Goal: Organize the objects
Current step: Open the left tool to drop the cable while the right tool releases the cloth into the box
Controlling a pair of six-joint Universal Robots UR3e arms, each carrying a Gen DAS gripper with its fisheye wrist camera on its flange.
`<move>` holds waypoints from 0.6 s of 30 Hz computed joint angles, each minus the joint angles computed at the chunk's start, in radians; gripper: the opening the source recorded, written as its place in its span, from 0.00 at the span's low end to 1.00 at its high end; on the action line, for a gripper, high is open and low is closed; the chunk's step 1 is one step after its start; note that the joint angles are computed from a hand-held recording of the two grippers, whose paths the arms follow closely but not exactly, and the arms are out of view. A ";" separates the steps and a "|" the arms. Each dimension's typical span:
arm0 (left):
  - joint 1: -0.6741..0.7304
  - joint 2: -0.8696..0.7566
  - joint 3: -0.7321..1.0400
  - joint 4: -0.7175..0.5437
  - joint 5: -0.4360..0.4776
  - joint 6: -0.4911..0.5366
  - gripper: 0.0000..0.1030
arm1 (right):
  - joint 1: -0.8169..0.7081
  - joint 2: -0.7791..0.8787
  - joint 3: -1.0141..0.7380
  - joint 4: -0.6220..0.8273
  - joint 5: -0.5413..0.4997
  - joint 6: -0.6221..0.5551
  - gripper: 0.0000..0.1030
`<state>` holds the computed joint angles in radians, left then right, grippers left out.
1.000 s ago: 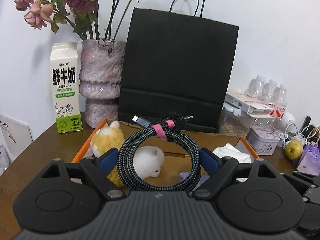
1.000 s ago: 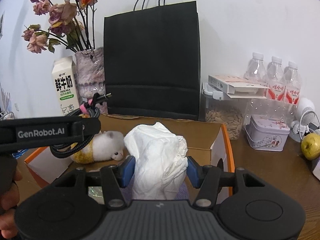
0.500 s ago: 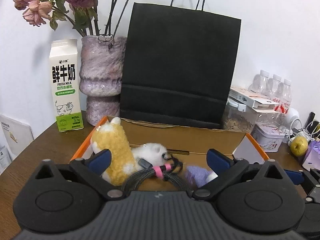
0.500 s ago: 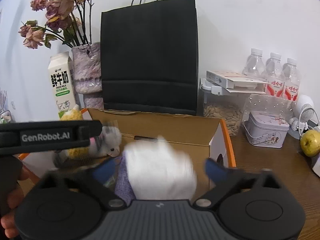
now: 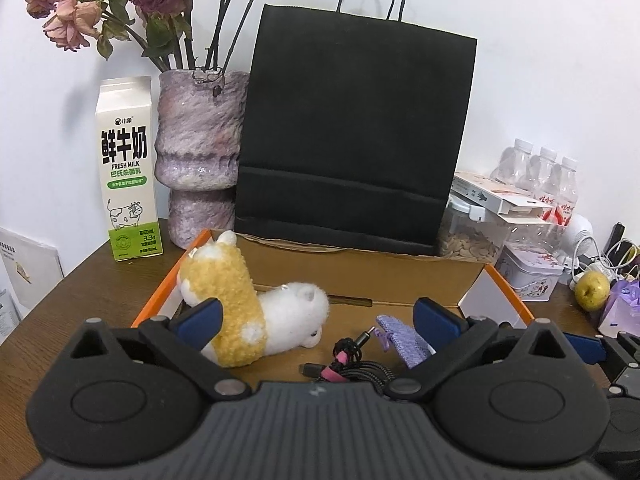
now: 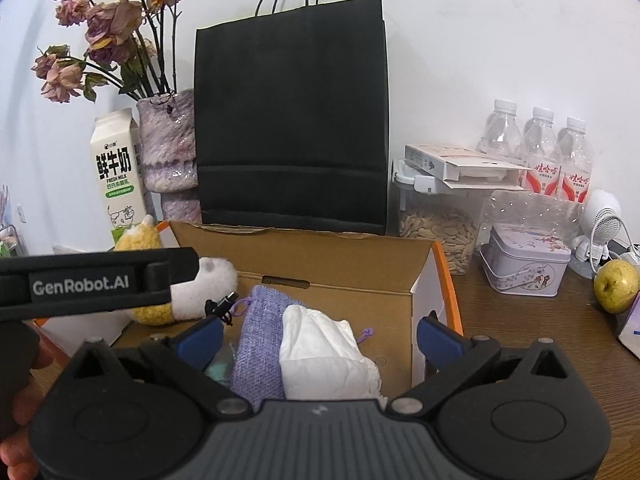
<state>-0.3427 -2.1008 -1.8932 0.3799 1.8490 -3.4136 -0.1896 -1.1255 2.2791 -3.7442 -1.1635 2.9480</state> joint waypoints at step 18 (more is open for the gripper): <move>0.005 0.121 -0.181 0.119 -0.033 0.001 1.00 | -0.014 -0.108 0.130 -0.042 0.012 -0.039 1.00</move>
